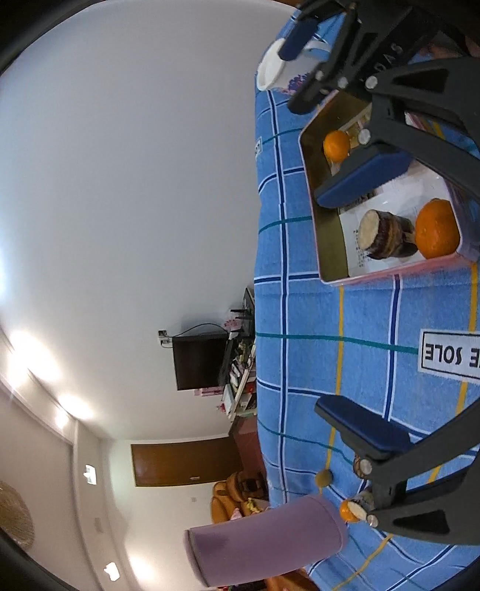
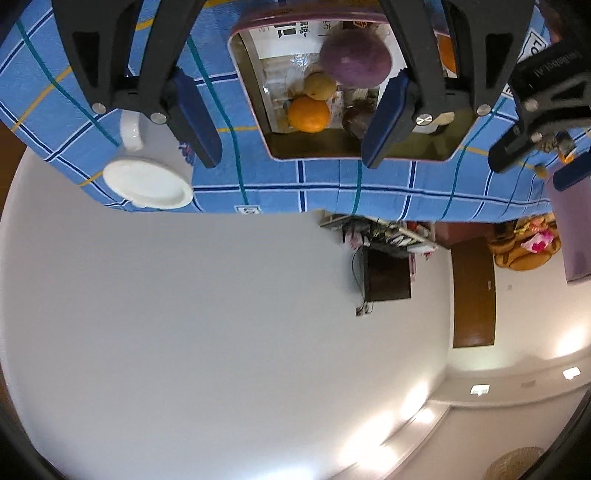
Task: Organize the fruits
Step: 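Withdraw both tools from the tin toward the remaining fruits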
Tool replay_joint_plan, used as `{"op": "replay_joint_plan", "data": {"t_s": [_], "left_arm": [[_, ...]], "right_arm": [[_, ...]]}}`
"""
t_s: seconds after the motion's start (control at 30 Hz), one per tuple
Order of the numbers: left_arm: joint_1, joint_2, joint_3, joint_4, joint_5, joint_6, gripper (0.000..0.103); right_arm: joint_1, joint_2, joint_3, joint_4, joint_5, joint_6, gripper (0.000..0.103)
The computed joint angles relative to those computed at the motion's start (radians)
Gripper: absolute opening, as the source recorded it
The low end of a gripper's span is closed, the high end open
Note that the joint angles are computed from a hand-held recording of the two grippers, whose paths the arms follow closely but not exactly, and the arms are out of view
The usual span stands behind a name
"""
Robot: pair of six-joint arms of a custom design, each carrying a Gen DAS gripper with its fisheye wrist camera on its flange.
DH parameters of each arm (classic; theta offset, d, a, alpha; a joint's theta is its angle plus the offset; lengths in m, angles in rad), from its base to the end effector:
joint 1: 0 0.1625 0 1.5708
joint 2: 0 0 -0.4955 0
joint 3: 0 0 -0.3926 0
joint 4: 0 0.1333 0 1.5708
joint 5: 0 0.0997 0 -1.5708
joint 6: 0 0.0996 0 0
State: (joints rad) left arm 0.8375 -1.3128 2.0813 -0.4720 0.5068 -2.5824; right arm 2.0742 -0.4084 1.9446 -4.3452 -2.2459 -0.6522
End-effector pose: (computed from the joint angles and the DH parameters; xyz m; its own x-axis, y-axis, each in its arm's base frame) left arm -0.1213 -0.4639 0.2592 -0.6764 -0.1361 -0.7239 0.6540 0.3412 -0.6752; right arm 0.3393 -0.4688 0.0358 -0.6743 -0.0616 0.7358 -0.7132 0.3128 -0.6273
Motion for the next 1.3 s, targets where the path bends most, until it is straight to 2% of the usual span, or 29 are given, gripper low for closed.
{"op": "replay_joint_plan", "data": {"t_s": [0.1, 0.27, 0.7, 1.07, 1.3], "left_arm": [[0.000, 0.002, 0.008, -0.022, -0.007, 0.040, 0.103], [0.003, 0.002, 0.004, 0.008, -0.007, 0.014, 0.103], [-0.006, -0.032, 0.030, 0.029, -0.011, -0.010, 0.103], [-0.003, -0.060, 0.036, 0.064, -0.022, -0.006, 0.103], [0.003, -0.069, 0.033, 0.090, -0.027, 0.017, 0.103]], "right_arm": [[-0.006, -0.004, 0.002, 0.007, 0.012, 0.001, 0.079], [-0.009, -0.006, 0.012, 0.014, 0.033, 0.026, 0.079], [0.002, 0.007, 0.016, -0.002, 0.026, 0.052, 0.079], [0.023, 0.021, 0.003, 0.009, -0.009, 0.073, 0.079], [0.032, 0.019, -0.004, 0.083, -0.035, 0.145, 0.079]]}}
